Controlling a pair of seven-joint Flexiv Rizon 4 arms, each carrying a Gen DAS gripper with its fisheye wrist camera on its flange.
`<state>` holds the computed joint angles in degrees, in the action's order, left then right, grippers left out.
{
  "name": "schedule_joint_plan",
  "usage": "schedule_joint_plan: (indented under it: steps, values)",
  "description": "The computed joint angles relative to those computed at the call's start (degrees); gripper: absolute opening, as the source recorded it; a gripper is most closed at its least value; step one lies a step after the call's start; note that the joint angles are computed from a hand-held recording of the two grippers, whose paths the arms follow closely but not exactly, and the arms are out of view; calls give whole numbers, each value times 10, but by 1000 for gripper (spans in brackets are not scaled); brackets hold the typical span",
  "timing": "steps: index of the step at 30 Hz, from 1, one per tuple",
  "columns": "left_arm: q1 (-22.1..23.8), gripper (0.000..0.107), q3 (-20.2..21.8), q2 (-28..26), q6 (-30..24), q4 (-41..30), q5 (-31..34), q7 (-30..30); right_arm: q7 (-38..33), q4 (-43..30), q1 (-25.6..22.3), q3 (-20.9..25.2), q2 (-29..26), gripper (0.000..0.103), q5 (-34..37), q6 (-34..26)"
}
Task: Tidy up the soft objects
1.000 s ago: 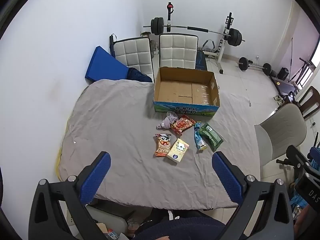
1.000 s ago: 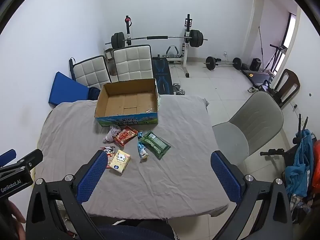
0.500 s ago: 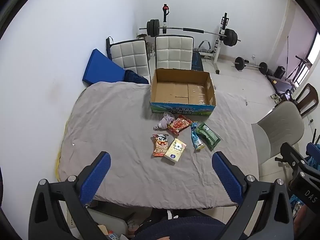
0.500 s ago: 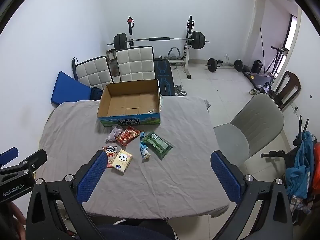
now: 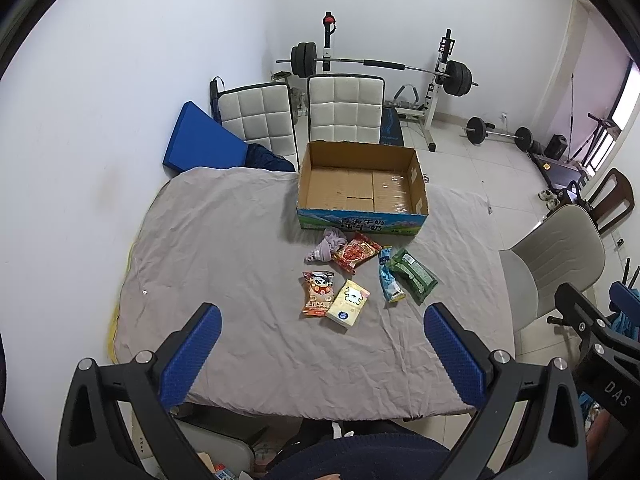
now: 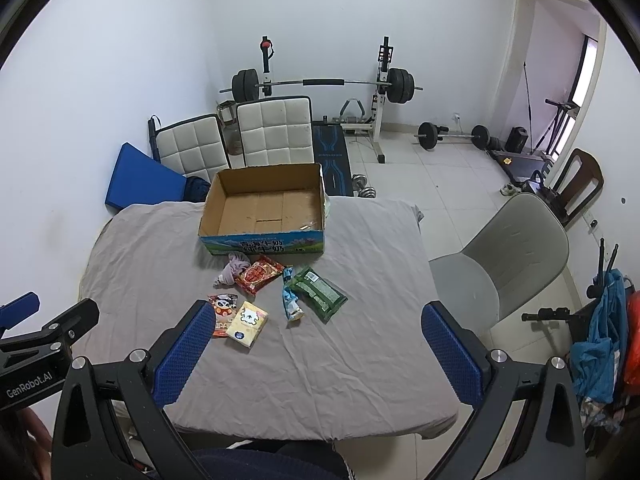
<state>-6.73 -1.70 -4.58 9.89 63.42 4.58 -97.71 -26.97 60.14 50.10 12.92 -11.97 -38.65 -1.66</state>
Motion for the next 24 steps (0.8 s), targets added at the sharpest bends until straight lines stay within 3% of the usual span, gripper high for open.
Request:
schedule_joint_plan:
  steps: [24]
  values:
    - [4,103,2,-5,3,-7,-6,-3,-5,-21,6,-7,-9,103,3,-7]
